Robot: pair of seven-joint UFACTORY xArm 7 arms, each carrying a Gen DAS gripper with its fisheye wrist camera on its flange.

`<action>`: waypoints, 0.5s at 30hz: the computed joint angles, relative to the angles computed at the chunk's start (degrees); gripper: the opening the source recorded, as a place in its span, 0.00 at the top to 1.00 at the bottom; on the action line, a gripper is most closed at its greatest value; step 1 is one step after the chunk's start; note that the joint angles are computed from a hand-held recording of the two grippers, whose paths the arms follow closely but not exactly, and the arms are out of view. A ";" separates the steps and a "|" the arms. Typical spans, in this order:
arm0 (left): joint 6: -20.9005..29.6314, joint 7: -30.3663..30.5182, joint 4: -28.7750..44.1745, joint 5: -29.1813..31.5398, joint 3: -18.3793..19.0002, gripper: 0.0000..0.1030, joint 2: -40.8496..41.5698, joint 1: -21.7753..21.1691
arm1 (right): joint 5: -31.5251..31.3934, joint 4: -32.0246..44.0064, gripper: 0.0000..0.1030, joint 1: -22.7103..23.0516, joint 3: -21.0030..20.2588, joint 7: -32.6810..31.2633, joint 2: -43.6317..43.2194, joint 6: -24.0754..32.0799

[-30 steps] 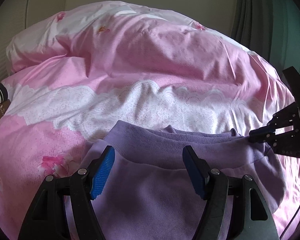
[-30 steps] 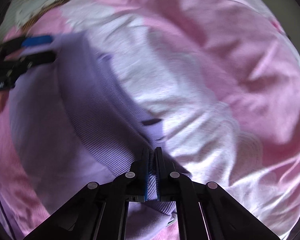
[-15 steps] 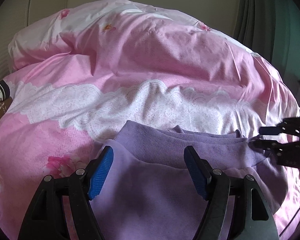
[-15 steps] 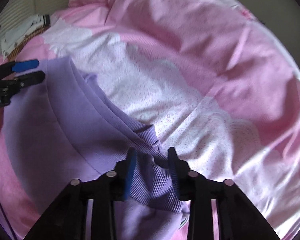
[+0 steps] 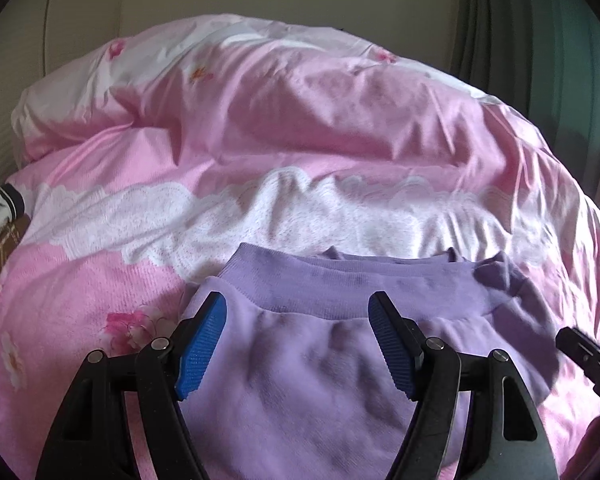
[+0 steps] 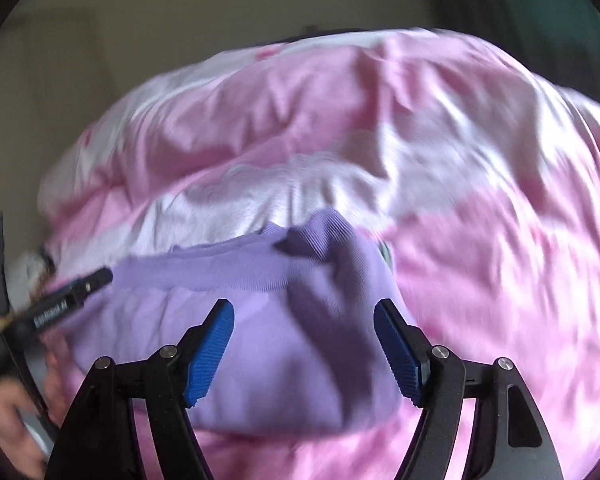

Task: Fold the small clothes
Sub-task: 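Grasp the end of the folded sweatshirt with the right gripper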

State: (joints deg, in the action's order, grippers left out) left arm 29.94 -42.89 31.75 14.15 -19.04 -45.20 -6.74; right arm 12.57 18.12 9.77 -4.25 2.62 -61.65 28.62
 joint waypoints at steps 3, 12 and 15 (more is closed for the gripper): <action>0.39 -0.02 0.41 0.17 -0.48 0.26 -0.64 -0.31 | 2.11 -3.58 0.28 -2.24 0.47 5.26 -4.62 1.01; 0.75 0.26 0.73 -0.83 0.02 0.22 -2.24 -1.25 | 6.11 -9.39 0.27 -2.19 1.35 19.46 -11.52 2.83; 0.84 0.62 0.43 -1.30 0.55 0.21 -3.01 -1.48 | 6.47 -11.61 0.27 -1.83 2.86 24.02 -14.64 1.59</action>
State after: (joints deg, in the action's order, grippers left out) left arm 30.78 -42.27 32.17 12.85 -18.49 -48.21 -8.21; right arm 19.04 6.51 7.94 -1.39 26.64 -76.28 30.20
